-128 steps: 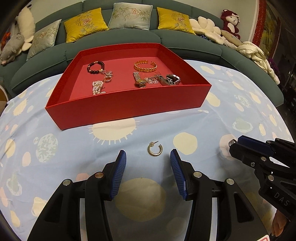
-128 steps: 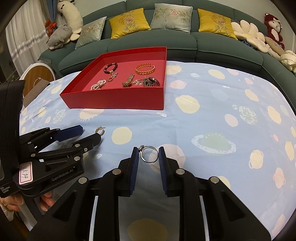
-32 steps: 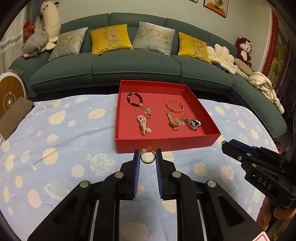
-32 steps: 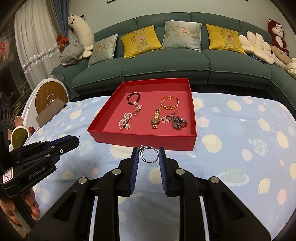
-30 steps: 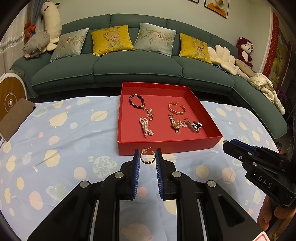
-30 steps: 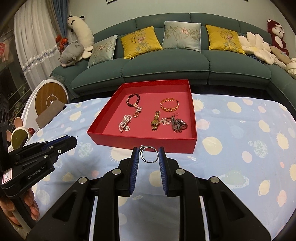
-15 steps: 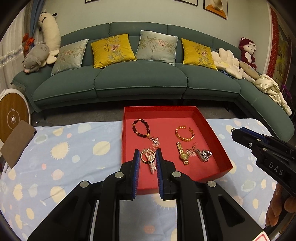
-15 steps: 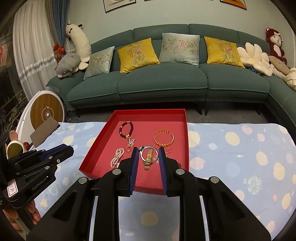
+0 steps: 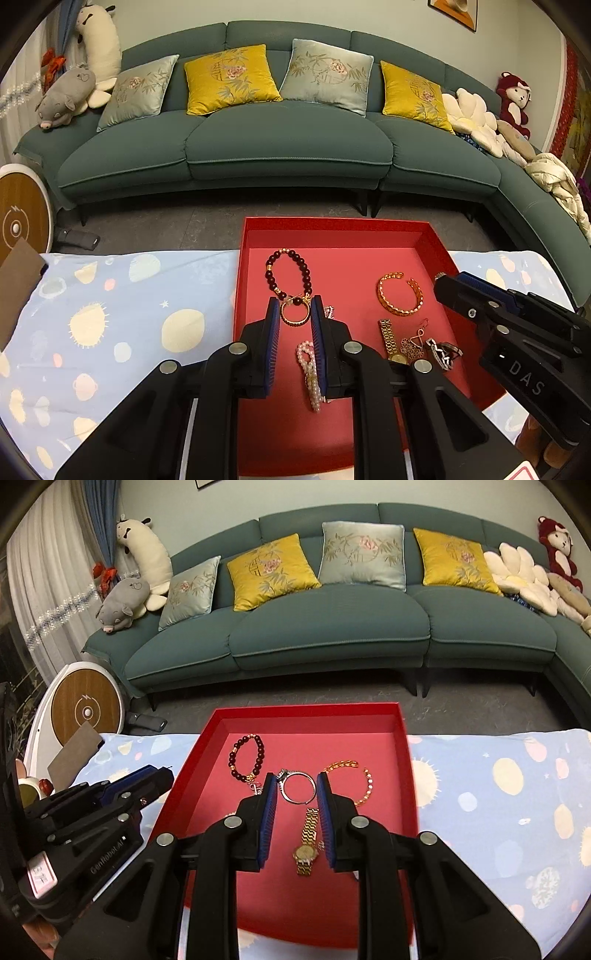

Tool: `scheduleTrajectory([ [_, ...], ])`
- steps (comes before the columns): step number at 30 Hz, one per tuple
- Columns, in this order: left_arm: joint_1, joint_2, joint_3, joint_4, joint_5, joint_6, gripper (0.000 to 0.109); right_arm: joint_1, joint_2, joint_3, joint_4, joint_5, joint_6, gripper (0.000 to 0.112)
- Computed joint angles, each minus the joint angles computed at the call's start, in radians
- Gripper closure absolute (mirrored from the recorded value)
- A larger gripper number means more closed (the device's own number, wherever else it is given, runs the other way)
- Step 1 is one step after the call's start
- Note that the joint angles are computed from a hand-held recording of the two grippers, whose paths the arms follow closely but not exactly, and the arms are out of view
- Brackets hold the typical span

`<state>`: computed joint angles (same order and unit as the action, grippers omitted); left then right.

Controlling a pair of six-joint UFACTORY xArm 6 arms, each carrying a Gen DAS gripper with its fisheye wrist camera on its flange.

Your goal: Organize jewelry

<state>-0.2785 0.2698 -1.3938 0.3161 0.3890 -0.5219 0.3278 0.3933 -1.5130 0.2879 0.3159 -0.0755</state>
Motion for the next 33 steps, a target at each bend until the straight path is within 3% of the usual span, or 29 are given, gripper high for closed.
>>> scheduleTrajectory([
  [7,0.009,0.078,-0.070,-0.034,0.022,0.051,0.094,-0.003,0.124,-0.150,-0.035,0.068,0.051,0.091],
  [26,0.008,0.135,-0.120,0.012,0.039,0.011,0.094,0.013,0.211,-0.250,-0.070,0.106,0.052,0.091],
  [29,0.012,0.135,-0.117,-0.006,0.033,0.014,0.089,0.016,0.215,-0.256,-0.061,0.104,0.047,0.090],
  [33,0.018,0.129,-0.117,0.043,0.041,-0.040,0.073,0.015,0.217,-0.255,-0.078,0.095,0.061,0.089],
])
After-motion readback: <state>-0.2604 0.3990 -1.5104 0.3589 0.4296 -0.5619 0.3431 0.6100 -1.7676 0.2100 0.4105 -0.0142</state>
